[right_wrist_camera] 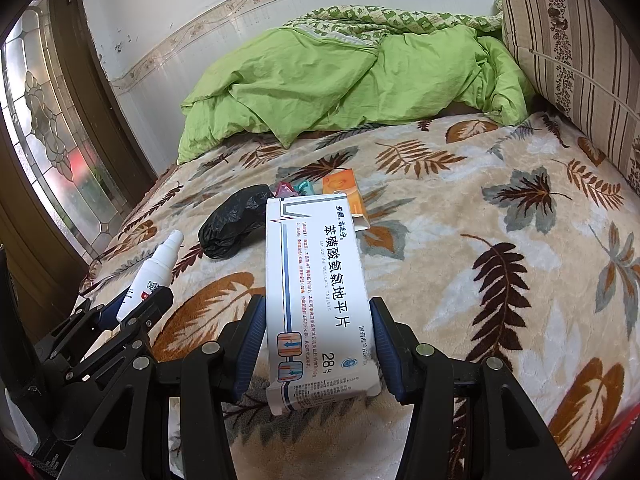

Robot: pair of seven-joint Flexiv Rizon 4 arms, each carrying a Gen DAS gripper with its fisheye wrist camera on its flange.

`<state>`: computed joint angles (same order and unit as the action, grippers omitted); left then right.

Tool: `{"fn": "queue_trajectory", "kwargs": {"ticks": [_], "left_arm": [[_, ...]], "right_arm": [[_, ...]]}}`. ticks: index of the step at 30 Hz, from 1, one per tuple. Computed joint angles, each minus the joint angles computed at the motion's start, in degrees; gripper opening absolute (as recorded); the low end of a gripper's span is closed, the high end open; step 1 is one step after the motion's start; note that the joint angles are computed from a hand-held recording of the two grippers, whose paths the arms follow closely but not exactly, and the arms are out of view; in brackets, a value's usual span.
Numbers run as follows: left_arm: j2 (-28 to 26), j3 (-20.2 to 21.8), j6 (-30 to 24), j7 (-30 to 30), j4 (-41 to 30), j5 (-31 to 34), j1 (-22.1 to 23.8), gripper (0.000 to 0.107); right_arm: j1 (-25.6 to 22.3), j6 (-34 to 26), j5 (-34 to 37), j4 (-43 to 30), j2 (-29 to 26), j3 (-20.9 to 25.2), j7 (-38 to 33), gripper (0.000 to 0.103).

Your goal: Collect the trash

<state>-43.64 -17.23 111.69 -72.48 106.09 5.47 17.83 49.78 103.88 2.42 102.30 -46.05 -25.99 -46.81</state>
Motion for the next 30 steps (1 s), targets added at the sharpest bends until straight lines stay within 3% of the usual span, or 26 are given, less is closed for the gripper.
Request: {"fn": "queue_trajectory", "kwargs": {"ticks": [30], "left_arm": [[0.3, 0.9, 0.4, -0.3, 0.3, -0.2, -1.0, 0.029]], "right_arm": [[-0.8, 0.4, 0.4, 0.0, 0.1, 0.9, -0.5, 0.055]]}}
